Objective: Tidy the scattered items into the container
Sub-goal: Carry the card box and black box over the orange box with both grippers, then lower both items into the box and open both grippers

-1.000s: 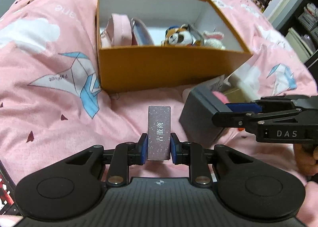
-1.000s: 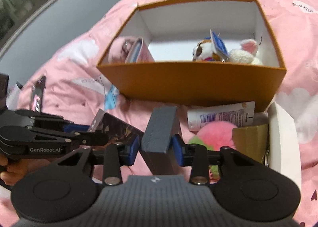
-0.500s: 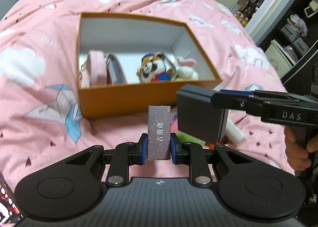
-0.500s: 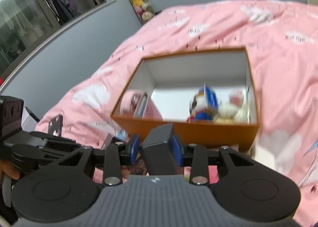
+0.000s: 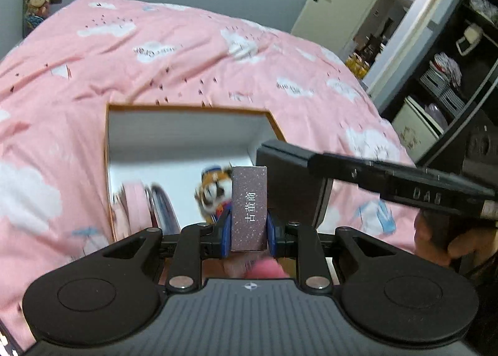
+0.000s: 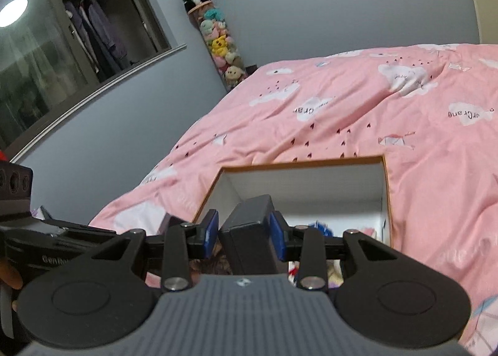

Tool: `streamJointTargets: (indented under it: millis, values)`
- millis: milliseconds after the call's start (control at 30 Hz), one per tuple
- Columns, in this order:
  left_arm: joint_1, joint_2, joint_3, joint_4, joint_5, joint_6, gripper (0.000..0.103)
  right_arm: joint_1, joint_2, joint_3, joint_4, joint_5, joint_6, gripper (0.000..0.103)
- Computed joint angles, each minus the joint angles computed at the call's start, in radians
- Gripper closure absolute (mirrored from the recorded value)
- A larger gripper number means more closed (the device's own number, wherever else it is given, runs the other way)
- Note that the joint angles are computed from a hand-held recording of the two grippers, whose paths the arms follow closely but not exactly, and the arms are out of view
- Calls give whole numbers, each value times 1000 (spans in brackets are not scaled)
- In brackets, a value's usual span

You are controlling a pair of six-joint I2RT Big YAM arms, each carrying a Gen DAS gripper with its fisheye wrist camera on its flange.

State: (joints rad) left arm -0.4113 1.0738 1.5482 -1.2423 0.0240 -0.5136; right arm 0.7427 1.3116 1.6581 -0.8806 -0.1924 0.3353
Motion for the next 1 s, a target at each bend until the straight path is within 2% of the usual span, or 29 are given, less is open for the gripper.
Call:
streamJointTargets:
  millis: [133,267,433,633,733,833,1000]
  values:
    - [65,53,31,-8,60,-4,77,-14,46,15,45,1,35,64]
    - [92,101,41,-38,68,-3,77,-26,87,10,94,-6,101,64]
    - [87,150,47,-93,12,12,77,-25,131,-19,139,-18,187,64]
    - [79,180,50,-144,-31,12,77,-14,175,-48,160,-36,239,64]
    - [78,198,61,-169,-35,11,77,-7,189,-57,158,-34,262,64]
    - [61,213,67,-187,-73,16,76,0,196,-68,154,-43,277,64]
    - [48,209,47,-176,-92,8,75,1,205,-68,119,-59,301,64]
